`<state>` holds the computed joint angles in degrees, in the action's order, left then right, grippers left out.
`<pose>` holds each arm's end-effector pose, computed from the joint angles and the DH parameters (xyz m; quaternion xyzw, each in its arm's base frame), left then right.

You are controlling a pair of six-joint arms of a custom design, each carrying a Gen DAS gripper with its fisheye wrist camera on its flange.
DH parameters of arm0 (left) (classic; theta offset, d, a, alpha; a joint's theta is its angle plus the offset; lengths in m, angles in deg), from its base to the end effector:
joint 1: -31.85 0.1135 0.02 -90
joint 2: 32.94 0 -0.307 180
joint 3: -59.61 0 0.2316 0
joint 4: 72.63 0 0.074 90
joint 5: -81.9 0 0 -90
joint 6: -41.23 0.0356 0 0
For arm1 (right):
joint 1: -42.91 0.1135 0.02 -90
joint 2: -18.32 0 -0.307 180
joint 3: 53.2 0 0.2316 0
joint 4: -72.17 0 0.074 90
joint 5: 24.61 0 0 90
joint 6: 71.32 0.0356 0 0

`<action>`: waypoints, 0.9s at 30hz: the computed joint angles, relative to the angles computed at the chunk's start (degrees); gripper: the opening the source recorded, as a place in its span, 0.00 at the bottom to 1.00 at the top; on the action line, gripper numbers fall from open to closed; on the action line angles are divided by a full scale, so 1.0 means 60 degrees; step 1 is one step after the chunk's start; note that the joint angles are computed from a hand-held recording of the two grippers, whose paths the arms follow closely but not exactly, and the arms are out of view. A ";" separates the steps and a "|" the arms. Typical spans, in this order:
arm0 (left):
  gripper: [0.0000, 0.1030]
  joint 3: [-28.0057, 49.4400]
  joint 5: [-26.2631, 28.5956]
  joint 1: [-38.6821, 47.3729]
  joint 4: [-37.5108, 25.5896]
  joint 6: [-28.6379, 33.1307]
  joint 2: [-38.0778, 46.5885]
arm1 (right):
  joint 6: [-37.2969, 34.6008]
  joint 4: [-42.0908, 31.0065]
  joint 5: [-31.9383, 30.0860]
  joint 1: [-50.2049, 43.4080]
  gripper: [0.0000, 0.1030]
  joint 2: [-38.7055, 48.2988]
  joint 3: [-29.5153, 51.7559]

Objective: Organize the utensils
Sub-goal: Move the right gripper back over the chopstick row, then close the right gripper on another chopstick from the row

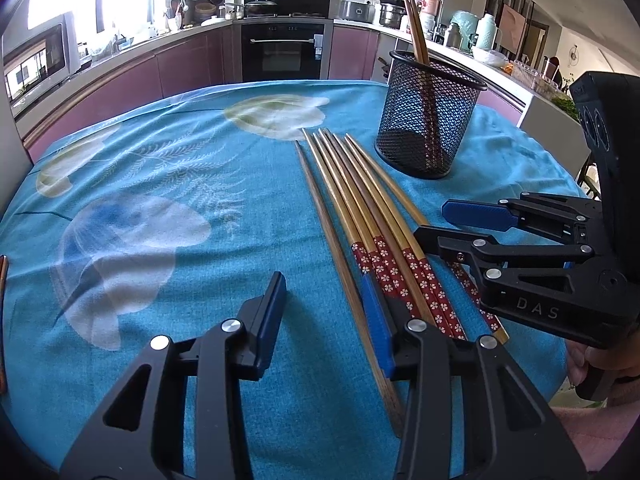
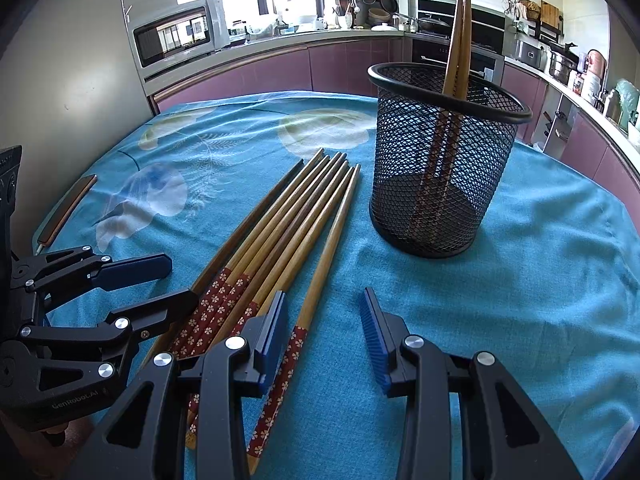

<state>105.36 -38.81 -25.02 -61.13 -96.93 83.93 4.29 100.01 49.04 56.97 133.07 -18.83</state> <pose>0.1719 -0.2301 0.0780 0.0015 0.9332 -0.0450 0.3565 0.2430 0.0712 0.0781 -0.2746 0.8975 0.1338 0.3182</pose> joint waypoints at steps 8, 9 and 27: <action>0.38 0.0043 0.0024 0.0006 -0.0060 0.0021 0.0011 | -0.0057 -0.0189 -0.0190 -0.0155 0.35 -0.0015 0.0100; 0.38 0.0049 0.0025 0.0007 -0.0066 0.0025 0.0013 | -0.0060 -0.0217 -0.0200 -0.0171 0.34 -0.0023 0.0112; 0.29 0.0199 0.0024 -0.0016 -0.0303 0.0035 0.0021 | -0.0177 -0.0641 -0.0504 -0.0533 0.23 -0.0082 0.0347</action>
<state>106.55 -38.66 -25.12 -62.95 -96.72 84.05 3.23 96.16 46.02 53.77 132.58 -16.75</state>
